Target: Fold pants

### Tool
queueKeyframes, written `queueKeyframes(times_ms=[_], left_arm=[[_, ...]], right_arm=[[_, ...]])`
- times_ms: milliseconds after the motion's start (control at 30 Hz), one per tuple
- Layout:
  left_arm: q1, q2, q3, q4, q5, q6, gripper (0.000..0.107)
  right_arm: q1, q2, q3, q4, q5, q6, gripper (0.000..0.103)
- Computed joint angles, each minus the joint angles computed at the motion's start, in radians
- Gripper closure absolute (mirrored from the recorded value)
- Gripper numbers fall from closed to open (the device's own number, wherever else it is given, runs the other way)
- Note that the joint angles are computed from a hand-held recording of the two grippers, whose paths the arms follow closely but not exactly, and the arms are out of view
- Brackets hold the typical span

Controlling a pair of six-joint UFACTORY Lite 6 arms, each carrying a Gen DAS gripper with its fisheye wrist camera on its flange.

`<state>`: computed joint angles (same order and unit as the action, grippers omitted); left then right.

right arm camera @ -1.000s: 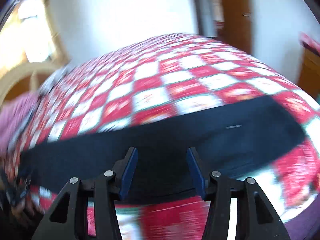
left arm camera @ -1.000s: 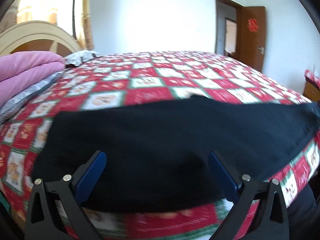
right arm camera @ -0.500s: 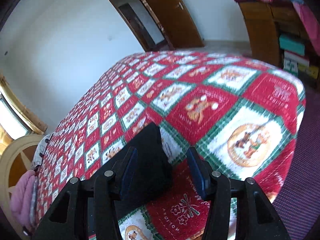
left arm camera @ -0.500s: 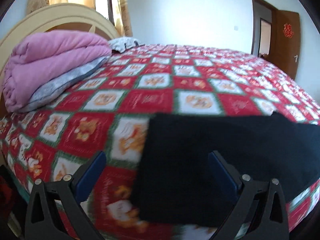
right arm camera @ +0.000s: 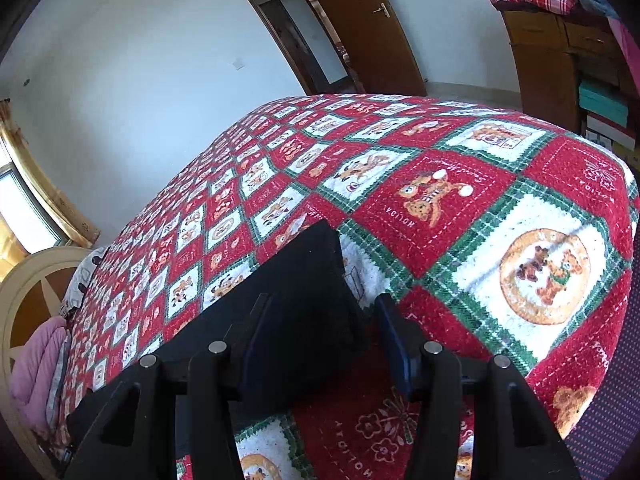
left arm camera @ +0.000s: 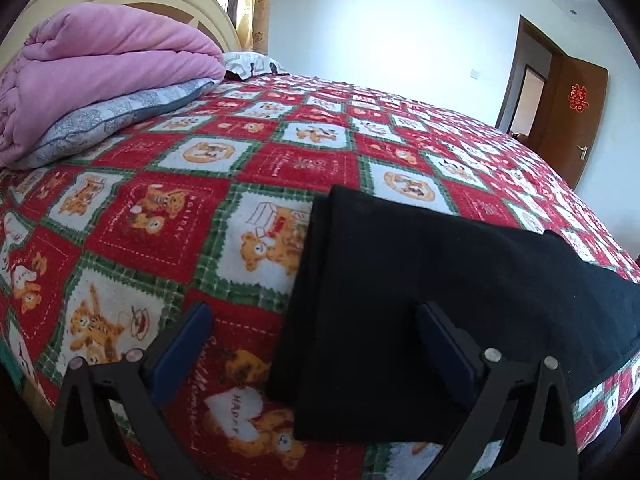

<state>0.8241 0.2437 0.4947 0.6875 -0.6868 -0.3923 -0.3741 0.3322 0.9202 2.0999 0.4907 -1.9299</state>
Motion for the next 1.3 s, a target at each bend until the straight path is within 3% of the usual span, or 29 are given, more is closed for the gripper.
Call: queueKeyframes(times_ms=[133, 233, 267, 400, 467, 767, 1100, 1300], left_arm=[[0.020, 0.035, -0.010, -0.009, -0.076, 0.050, 0.004], [0.030, 0.043, 0.001, 0.016, -0.079, 0.042, 0.004], [0.032, 0.045, 0.003, 0.021, -0.081, 0.041, 0.004], [0.033, 0.043, -0.001, 0.020, -0.083, 0.043, 0.004], [0.036, 0.046, 0.000, 0.023, -0.085, 0.043, 0.004], [0.038, 0.048, 0.000, 0.024, -0.090, 0.046, 0.004], [0.039, 0.050, -0.008, 0.011, -0.110, 0.058, 0.004], [0.043, 0.052, -0.009, 0.016, -0.112, 0.060, 0.004]], right_arm=[[0.013, 0.012, -0.013, 0.079, 0.039, -0.097, 0.052], [0.028, 0.025, -0.021, 0.208, 0.033, -0.223, 0.071], [0.027, 0.027, -0.020, 0.215, 0.029, -0.232, 0.072], [-0.010, 0.033, -0.013, 0.110, 0.075, -0.132, 0.080], [-0.014, 0.037, -0.009, 0.085, 0.083, -0.110, 0.090], [0.034, -0.080, -0.094, 0.219, 0.065, -0.243, 0.092], [0.242, -0.271, -0.227, 0.650, 0.019, -0.700, 0.092], [0.364, -0.315, -0.250, 0.759, 0.002, -0.817, 0.092]])
